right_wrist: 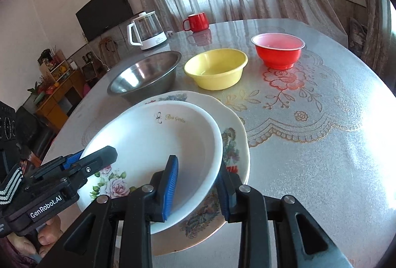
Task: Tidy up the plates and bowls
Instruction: 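Lower the pink-rose plate onto the red-character plate with both grippers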
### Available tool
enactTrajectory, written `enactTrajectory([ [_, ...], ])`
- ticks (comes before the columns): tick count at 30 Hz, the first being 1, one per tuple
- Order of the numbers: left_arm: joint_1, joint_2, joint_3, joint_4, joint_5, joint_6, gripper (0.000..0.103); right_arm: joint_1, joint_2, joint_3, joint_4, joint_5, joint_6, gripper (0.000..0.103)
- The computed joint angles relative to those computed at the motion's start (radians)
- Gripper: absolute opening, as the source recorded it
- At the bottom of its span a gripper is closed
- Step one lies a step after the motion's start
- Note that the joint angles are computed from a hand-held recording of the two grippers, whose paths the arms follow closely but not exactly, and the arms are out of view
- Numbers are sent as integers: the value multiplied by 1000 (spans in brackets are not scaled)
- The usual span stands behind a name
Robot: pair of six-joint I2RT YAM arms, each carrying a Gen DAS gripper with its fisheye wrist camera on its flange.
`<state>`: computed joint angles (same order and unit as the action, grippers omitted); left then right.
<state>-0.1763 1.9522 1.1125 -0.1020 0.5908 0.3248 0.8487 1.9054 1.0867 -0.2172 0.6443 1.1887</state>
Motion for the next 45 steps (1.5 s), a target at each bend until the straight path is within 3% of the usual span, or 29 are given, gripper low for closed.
enactTrajectory([
  [3,4,-3,0,4,6,-9,37,-2,11,13,-1,-2,-17,37],
  [7,9,-10,-4,0,11,-14,39,-3,21,21,-4,-6,-31,37],
  [16,18,-33,-18,-35,39,2,54,9,32,51,-66,17,-20,37],
  [22,22,-67,-67,33,31,-4,61,29,58,108,-177,96,11,38],
  [36,51,-97,-111,80,30,-22,60,39,56,102,-169,108,17,39],
  [45,42,-93,-118,107,-69,-34,61,37,64,107,-170,93,18,41],
])
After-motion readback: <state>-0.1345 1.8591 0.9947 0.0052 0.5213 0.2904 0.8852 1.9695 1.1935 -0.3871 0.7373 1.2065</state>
